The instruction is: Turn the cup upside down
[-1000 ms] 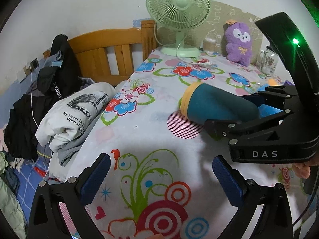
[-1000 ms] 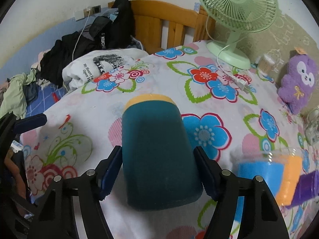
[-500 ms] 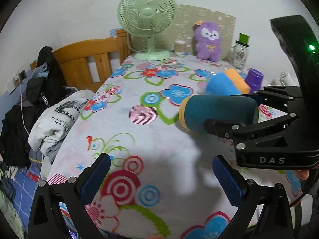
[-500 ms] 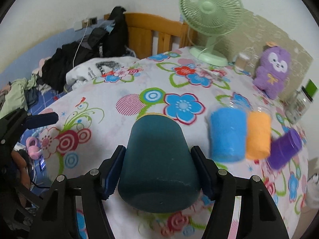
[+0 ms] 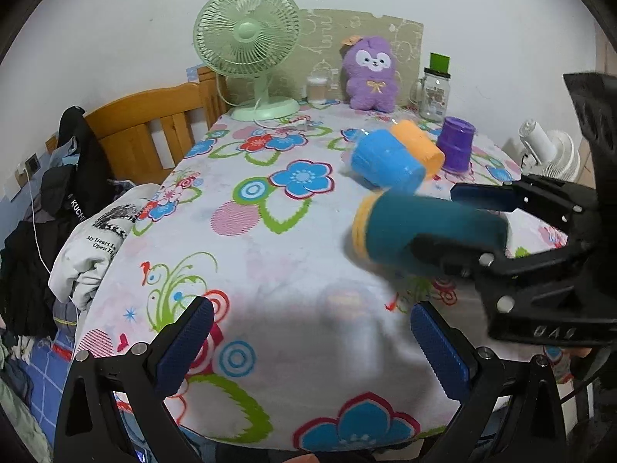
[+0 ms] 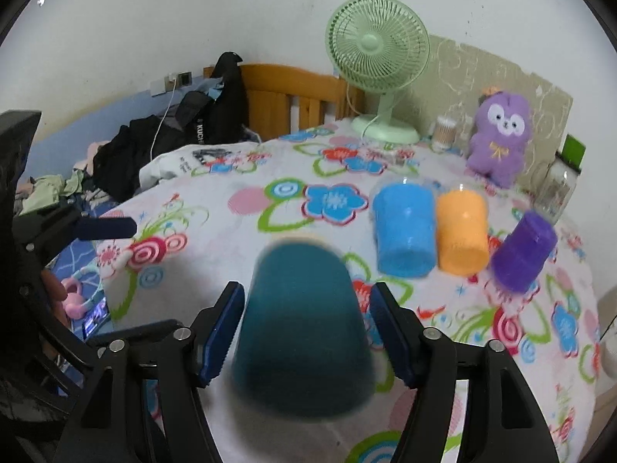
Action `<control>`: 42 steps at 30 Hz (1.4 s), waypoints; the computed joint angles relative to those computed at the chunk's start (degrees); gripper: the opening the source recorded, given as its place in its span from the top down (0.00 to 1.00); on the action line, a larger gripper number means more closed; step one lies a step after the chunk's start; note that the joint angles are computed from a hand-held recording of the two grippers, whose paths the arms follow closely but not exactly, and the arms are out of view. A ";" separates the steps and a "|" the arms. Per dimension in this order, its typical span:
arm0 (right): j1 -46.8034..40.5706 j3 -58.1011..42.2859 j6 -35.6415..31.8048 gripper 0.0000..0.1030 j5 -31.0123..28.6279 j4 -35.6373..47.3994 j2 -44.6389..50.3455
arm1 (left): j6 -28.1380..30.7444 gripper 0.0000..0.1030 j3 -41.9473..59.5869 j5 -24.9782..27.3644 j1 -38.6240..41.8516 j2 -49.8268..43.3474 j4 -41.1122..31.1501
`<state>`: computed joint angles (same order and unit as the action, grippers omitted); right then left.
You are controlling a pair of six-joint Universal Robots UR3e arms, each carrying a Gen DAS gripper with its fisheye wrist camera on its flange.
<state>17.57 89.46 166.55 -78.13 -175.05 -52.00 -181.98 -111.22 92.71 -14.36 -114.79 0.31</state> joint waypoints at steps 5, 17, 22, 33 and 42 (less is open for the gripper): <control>-1.62 5.68 1.53 0.17 3.11 -5.31 -2.43 | -0.39 0.00 0.46 0.41 -1.70 -0.57 -0.77; -9.55 22.66 3.26 0.16 7.94 -17.02 -14.22 | -2.22 0.00 4.68 0.43 -5.90 -2.49 -1.23; -14.60 31.21 2.42 0.15 11.10 -22.97 -18.98 | -5.82 0.00 9.96 -0.06 -7.31 -5.12 -2.69; -25.09 43.43 1.21 0.12 19.44 -31.09 -22.12 | -10.04 0.00 22.11 1.58 -11.37 -12.27 -10.38; -27.96 45.89 0.96 0.12 21.80 -33.23 -20.70 | -11.52 0.00 26.61 1.20 -11.80 -16.04 -14.03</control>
<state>-10.39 135.35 167.51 -56.33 -208.28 -72.69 -193.51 -84.61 93.92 -26.16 -130.83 -13.72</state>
